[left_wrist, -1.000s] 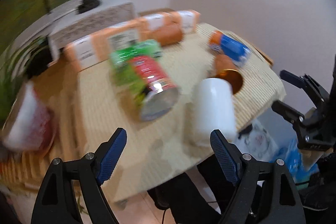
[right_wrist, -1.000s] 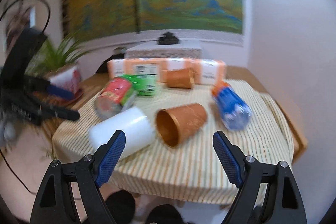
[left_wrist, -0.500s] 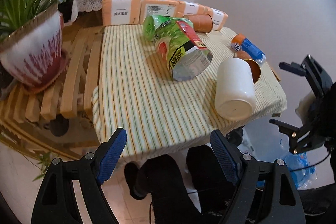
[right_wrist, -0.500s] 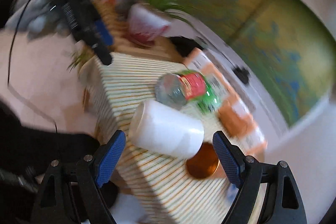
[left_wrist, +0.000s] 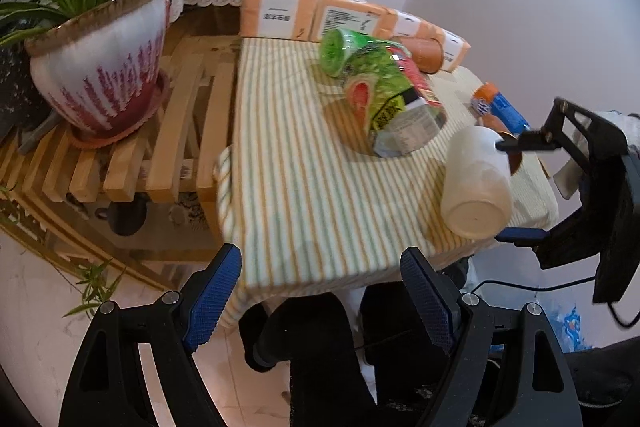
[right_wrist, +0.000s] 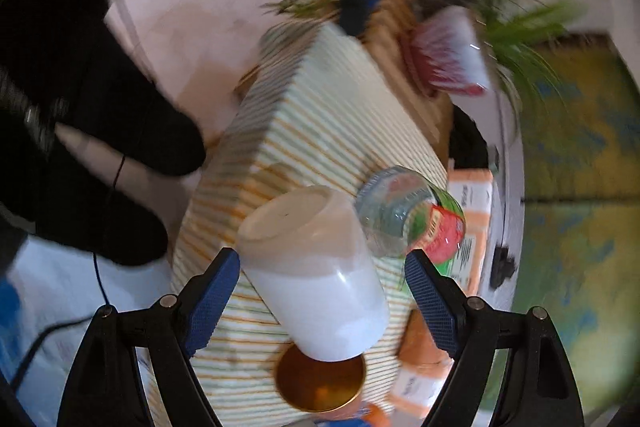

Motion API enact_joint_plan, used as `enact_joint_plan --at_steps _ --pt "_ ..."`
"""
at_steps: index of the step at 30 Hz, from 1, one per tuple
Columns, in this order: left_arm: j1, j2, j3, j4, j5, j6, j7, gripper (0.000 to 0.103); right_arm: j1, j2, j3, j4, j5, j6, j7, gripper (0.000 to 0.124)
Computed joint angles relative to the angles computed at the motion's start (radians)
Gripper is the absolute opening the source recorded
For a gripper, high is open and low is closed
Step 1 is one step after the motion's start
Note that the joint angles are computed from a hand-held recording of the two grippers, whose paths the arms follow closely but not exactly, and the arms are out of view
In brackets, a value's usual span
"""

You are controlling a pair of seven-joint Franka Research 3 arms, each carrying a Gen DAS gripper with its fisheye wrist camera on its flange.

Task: Flip cup upside down
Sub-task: 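Rotate the white cup with the right tool until its bottom faces up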

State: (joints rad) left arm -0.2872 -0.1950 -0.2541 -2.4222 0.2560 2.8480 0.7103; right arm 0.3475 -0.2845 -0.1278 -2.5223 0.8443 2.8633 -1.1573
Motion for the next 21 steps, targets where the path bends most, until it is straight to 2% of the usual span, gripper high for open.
enact_joint_plan --at_steps 4,7,11,16,21 --pt "0.001 0.007 0.011 0.001 -0.017 0.016 0.012 0.084 -0.014 0.037 0.033 0.001 -0.088 0.048 0.017 0.075" --pt "-0.001 0.011 0.018 -0.002 -0.034 0.031 0.027 0.084 0.001 0.069 0.027 0.014 -0.095 0.082 0.009 0.072" --pt "0.001 0.014 0.018 0.0 -0.041 0.033 0.039 0.084 -0.035 0.077 0.061 0.016 -0.192 0.079 0.113 0.072" --pt "-0.003 0.011 0.016 -0.005 -0.047 0.048 0.046 0.084 0.023 0.109 0.04 0.008 -0.174 0.175 0.046 0.073" --pt "-0.002 -0.009 0.017 -0.027 -0.053 0.053 0.045 0.084 0.03 0.118 0.039 0.019 -0.178 0.172 0.067 0.072"
